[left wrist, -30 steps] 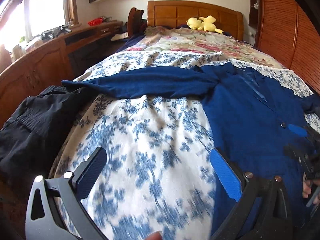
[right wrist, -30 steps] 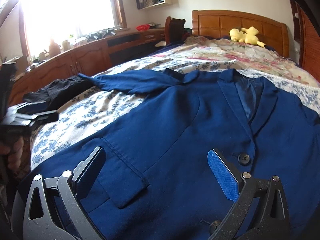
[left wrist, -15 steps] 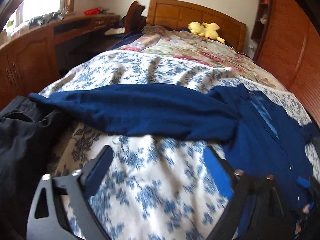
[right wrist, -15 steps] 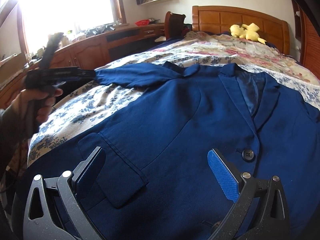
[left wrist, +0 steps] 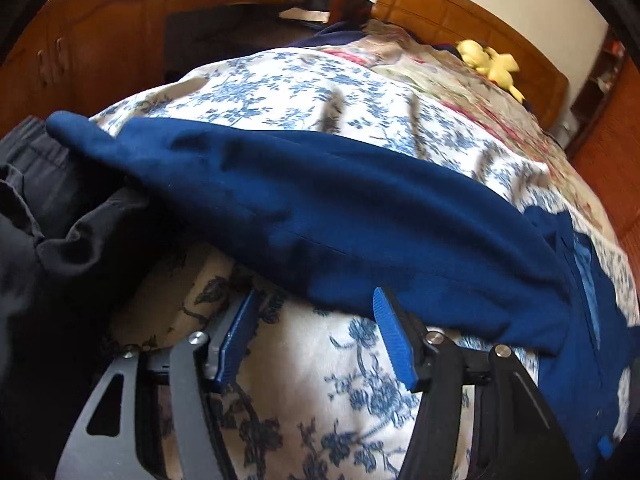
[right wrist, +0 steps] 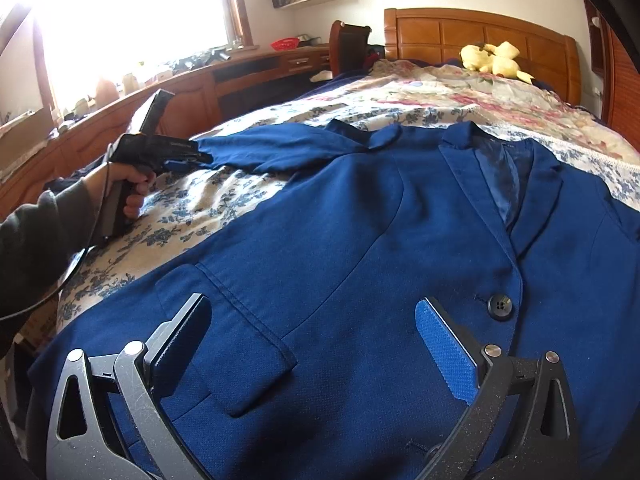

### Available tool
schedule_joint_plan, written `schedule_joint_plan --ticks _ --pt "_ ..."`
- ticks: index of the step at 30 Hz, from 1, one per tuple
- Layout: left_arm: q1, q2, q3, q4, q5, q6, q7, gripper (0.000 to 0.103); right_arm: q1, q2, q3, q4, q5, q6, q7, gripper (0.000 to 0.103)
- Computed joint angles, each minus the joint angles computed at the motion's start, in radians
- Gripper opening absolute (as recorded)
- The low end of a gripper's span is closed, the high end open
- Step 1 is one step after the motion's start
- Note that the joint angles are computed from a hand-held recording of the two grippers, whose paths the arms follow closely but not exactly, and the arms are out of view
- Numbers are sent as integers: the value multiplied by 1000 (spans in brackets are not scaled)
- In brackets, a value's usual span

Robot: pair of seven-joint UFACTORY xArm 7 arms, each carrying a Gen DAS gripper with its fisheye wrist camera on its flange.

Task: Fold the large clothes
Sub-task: 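Reach the left tool to the jacket sleeve cuff and close on it, then carry the held sleeve across the jacket front with the left tool, release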

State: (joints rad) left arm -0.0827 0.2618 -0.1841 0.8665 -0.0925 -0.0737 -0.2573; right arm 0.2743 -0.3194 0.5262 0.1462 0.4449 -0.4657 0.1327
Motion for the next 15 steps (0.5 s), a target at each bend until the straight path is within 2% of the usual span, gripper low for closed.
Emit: schedule_joint_plan --ticks 2,6,7,8,9,10,11,13,15 --pt "-31 10 33 15 0 -1 -19 57 3 0 -8 1 -6 1 2 103" --pt "-142 41 155 68 30 34 -80 51 6 2 -13 0 -9 -2 2 103" --pt "-177 49 192 80 45 40 -98 39 6 2 -13 0 -8 -1 1 103" --pt "-223 54 242 90 65 49 -126 32 6 2 -12 0 -7 -2 1 103" --pt "-249 59 269 102 82 63 -147 16 6 2 -12 -1 -6 -4 1 103" --pt "-250 62 267 113 94 78 -156 6 6 1 -10 0 -4 -2 0 103" --pt "-252 63 267 121 98 87 -154 4 6 1 -10 0 -3 -2 0 103" --pt "-352 50 368 131 193 114 -231 0 6 1 -10 0 -3 -2 0 103" --pt "-393 26 406 136 252 140 -280 0 6 1 -10 0 -3 -3 -1 103"
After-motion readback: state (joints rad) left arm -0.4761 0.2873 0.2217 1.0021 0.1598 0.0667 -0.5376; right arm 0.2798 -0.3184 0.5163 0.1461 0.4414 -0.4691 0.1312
